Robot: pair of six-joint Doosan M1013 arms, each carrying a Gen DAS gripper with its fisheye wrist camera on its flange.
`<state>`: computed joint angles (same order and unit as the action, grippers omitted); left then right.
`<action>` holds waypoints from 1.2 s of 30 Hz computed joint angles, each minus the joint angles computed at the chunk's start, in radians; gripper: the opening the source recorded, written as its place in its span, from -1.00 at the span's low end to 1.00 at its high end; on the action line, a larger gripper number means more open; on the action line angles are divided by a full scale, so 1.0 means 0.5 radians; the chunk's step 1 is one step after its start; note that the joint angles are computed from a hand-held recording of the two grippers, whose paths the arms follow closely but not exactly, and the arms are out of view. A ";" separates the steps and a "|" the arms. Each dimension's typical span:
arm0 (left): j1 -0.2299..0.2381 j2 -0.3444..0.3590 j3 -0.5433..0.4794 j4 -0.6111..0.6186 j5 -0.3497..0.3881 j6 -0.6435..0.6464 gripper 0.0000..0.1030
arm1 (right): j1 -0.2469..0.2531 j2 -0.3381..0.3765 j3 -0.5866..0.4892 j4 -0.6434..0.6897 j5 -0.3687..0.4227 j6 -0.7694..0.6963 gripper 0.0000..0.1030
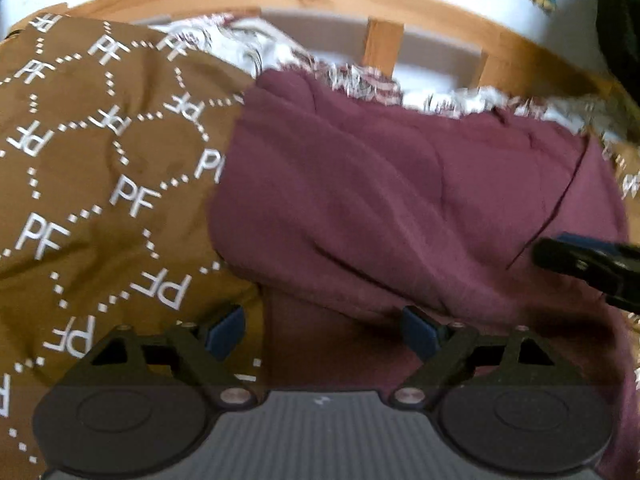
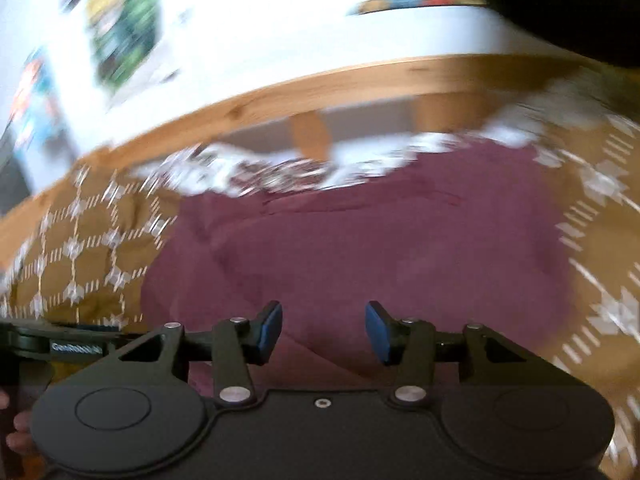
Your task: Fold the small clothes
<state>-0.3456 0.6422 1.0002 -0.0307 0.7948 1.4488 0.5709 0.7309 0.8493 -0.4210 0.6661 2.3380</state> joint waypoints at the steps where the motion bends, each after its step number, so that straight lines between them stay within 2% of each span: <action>1: 0.001 0.014 -0.017 -0.002 0.033 0.006 0.71 | -0.012 0.041 -0.064 0.119 0.029 -0.126 -0.05; 5: 0.021 0.033 -0.031 -0.061 0.064 0.010 0.76 | -0.043 0.179 -0.265 0.427 0.197 -0.483 -0.12; 7: 0.019 0.042 -0.045 -0.044 0.089 0.018 0.76 | -0.044 0.194 -0.259 0.500 0.186 -0.588 -0.23; 8: 0.015 0.042 -0.041 -0.026 0.088 0.016 0.76 | -0.047 0.194 -0.254 0.528 0.178 -0.641 -0.43; 9: 0.008 0.042 -0.037 -0.003 0.085 0.011 0.76 | -0.042 0.200 -0.268 0.533 0.196 -0.666 -0.78; 10: -0.001 0.047 -0.037 0.025 0.082 0.003 0.76 | -0.038 0.208 -0.286 0.516 0.224 -0.690 -0.95; 12: -0.010 0.042 -0.025 0.061 0.072 0.008 0.76 | -0.024 0.203 -0.279 0.411 0.221 -0.677 -0.99; 14: -0.011 0.042 -0.020 0.060 0.067 0.015 0.77 | 0.002 0.181 -0.239 0.107 0.165 -0.471 -1.00; 16: -0.013 0.049 -0.026 0.065 0.068 0.022 0.78 | 0.005 0.172 -0.217 -0.079 0.126 -0.286 -1.00; 20: -0.012 0.037 -0.001 0.063 0.044 0.035 0.78 | -0.003 0.219 -0.262 -0.041 0.185 -0.322 -0.99; 22: -0.006 0.034 0.002 0.041 0.048 0.024 0.78 | -0.012 0.190 -0.205 -0.032 0.124 -0.257 -0.96; 23: -0.001 0.035 -0.003 0.020 0.055 0.020 0.78 | -0.012 0.181 -0.201 -0.047 0.127 -0.221 -0.91; 24: 0.004 0.038 -0.012 -0.005 0.065 0.011 0.78 | -0.005 0.169 -0.192 -0.105 0.129 -0.188 -0.76; 25: 0.010 0.041 -0.020 -0.033 0.076 0.005 0.78 | 0.002 0.151 -0.168 -0.135 0.111 -0.180 -0.69; 27: 0.016 0.047 -0.031 -0.055 0.092 0.007 0.79 | 0.004 0.112 -0.120 -0.050 0.047 -0.280 -0.35; 28: 0.013 0.051 -0.037 -0.042 0.103 0.021 0.79 | 0.007 0.109 -0.122 0.002 0.045 -0.348 -0.28; 29: 0.006 0.053 -0.039 -0.011 0.112 0.031 0.80 | 0.008 0.128 -0.161 0.065 0.076 -0.435 -0.21; 31: -0.017 0.060 -0.048 0.094 0.148 0.057 0.84 | 0.018 0.184 -0.260 0.130 0.225 -0.582 -0.20; 33: -0.034 0.059 -0.041 0.173 0.153 0.066 0.86 | 0.046 0.241 -0.340 -0.050 0.400 -0.554 -0.25; 36: -0.032 0.065 -0.050 0.161 0.166 0.050 0.89 | 0.061 0.229 -0.309 -0.288 0.447 -0.328 -0.25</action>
<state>-0.3618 0.6746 0.9751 0.0497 0.8779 1.4740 0.6012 0.8453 0.6948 -0.5650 0.8893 2.1739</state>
